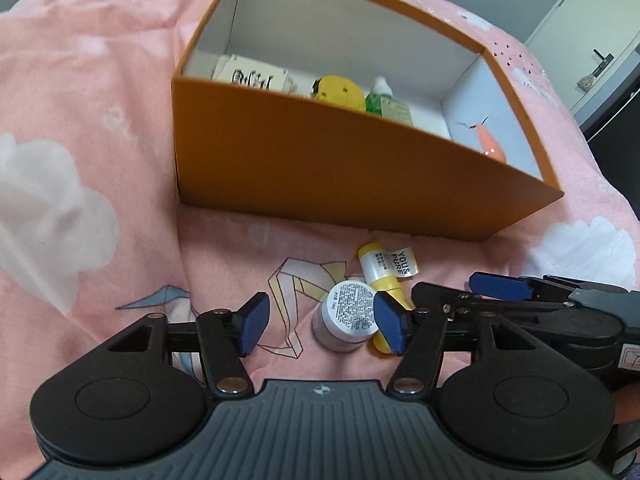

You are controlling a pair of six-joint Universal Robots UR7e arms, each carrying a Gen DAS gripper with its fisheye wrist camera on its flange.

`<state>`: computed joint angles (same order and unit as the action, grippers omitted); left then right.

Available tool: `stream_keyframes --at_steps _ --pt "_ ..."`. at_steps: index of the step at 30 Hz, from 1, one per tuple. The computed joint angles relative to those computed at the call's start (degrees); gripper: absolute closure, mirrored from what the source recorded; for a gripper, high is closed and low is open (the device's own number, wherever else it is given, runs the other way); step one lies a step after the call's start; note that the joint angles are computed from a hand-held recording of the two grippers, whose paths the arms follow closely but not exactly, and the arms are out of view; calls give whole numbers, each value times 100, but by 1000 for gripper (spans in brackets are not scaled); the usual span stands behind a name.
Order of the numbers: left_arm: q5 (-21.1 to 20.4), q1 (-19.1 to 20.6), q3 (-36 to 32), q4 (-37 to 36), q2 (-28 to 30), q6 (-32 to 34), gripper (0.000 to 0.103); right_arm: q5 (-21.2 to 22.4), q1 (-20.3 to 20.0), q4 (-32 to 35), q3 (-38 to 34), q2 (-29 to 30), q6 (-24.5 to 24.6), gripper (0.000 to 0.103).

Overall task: Organize rigid objects
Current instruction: 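Grasp the white round jar with the left tool while the right tool grasps the yellow bottle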

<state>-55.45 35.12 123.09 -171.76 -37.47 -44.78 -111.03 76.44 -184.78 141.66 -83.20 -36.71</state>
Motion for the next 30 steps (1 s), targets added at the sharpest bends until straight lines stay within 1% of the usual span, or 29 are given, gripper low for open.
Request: stream_keyframes --at_steps 1,4,7,9,11,14,15,16,17,19,21,23,26,30 --pt "-53 38 -39 72 17 -2 33 -14 -10 24 -19 12 39 40" --pt "-131 117 -135 199 103 41 33 -52 -32 38 -59 40 119 40" --pt "-100 126 -210 149 203 131 33 -65 -50 34 -76 52 155 40" --pt "-99 114 -296 245 244 257 33 -59 -70 74 -87 45 179 40" --pt "-181 97 -342 228 285 478 34 -54 -94 96 -105 49 223 43" --pt "-258 83 -384 183 350 706 36 -57 -148 66 -167 90 313 44" --pt "-261 97 -413 221 364 703 37 -38 -169 76 -165 70 342 44" --pt "-273 121 -450 296 371 662 42 -23 -188 99 -174 62 367 45" --pt "-307 151 -501 380 387 645 44 -4 -202 123 -180 53 384 45" --pt "-335 179 -593 545 432 645 45 3 -200 117 -174 51 378 45" --pt "-277 155 -645 661 490 699 47 -1 -187 119 -182 54 382 45" --pt "-288 153 -661 682 513 724 54 3 -183 126 -194 73 374 44" --pt "-263 145 -580 608 446 665 55 88 -196 169 -158 10 305 44" --pt "-147 68 -435 831 241 368 55 211 -138 141 -134 28 107 45"
